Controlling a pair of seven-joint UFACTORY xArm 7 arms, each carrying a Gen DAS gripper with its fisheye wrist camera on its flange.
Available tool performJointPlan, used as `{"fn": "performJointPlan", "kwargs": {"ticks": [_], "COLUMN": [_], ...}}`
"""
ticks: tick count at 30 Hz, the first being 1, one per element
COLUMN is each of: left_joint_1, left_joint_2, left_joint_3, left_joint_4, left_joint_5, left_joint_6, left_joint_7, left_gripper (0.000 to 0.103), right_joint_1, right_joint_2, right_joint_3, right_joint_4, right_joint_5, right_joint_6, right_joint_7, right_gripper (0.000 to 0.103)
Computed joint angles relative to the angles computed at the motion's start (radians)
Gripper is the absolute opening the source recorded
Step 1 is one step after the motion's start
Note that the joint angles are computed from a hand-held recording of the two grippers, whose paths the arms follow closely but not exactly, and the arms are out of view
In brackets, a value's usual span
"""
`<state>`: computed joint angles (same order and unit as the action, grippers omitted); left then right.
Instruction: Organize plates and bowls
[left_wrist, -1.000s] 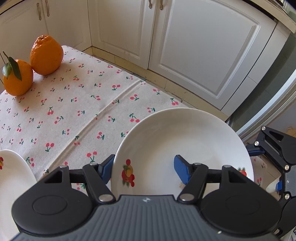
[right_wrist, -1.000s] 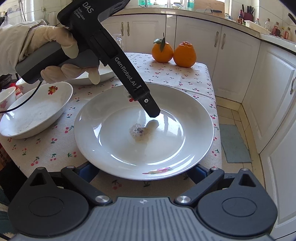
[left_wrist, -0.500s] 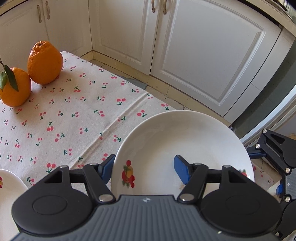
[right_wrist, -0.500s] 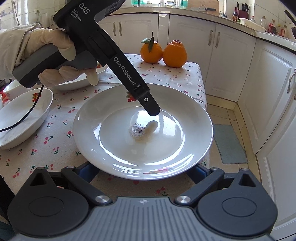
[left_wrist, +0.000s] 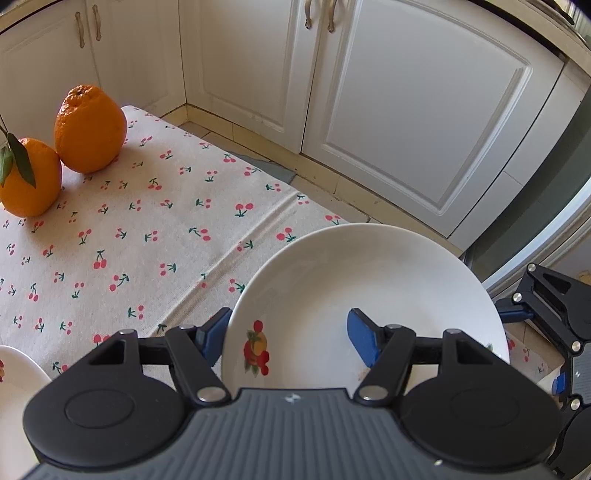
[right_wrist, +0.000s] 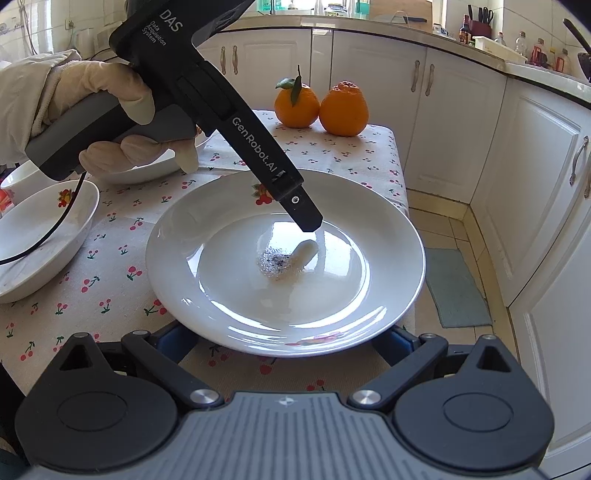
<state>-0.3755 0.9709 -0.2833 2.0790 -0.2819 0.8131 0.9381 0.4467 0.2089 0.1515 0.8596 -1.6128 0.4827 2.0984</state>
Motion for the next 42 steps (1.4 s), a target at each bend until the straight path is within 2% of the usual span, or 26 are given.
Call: {"fn": "performJointPlan", "kwargs": {"ticks": [5, 13, 16, 17, 18, 21, 26, 29, 33, 38, 42], "left_joint_1": [-0.004, -0.018, -0.012, -0.007, -0.002, 0.022, 0.112, 0.18, 0.279, 0.403, 0.465], "left_joint_2": [0.001, 0.045, 0.042, 0.027, 0.007, -0.068, -0.22, -0.326, -0.472, -0.65, -0.777], "left_joint_3": [0.0, 0.005, 0.0, -0.003, -0.005, -0.015, -0.076, -0.121, -0.182, -0.26, -0.278], "left_joint_4": [-0.001, 0.068, 0.066, 0.039, 0.003, -0.118, -0.333, -0.478, -0.671, -0.893, -1.041], "left_joint_5": [0.002, 0.008, 0.002, -0.003, -0.007, -0.021, -0.1, -0.176, -0.334, -0.651, -0.936], "left_joint_6": [-0.012, -0.002, 0.009, -0.009, -0.038, -0.128, -0.23, -0.296, -0.375, -0.474, -0.507], "left_joint_7": [0.003, -0.018, -0.016, -0.009, 0.001, 0.02, 0.094, 0.169, 0.312, 0.595, 0.831], "left_gripper": [0.066, 0.067, 0.078, 0.083, 0.085, 0.085, 0.087, 0.088, 0.089, 0.092, 0.093], "right_joint_1": [-0.001, -0.015, -0.018, -0.018, -0.017, -0.01, 0.027, 0.057, 0.103, 0.153, 0.185], "right_joint_2": [0.0, 0.012, 0.015, 0.014, 0.013, 0.002, -0.036, -0.058, -0.08, -0.088, -0.078], "right_joint_3": [-0.001, -0.011, -0.012, -0.012, -0.012, -0.009, 0.007, 0.022, 0.052, 0.082, 0.096], "right_joint_4": [0.001, 0.015, 0.018, 0.019, 0.02, 0.017, 0.005, 0.002, 0.009, 0.024, 0.043], "right_joint_5": [-0.003, -0.004, 0.008, 0.017, 0.026, 0.09, 0.212, 0.257, 0.283, 0.259, 0.228], "right_joint_6": [-0.003, -0.017, -0.023, -0.024, -0.022, -0.014, 0.044, 0.087, 0.162, 0.223, 0.245], "right_joint_7": [0.006, -0.005, -0.02, -0.028, -0.033, -0.081, -0.161, -0.179, -0.186, -0.129, -0.074], "right_gripper": [0.101, 0.101, 0.101, 0.103, 0.103, 0.103, 0.103, 0.103, 0.103, 0.103, 0.103]}}
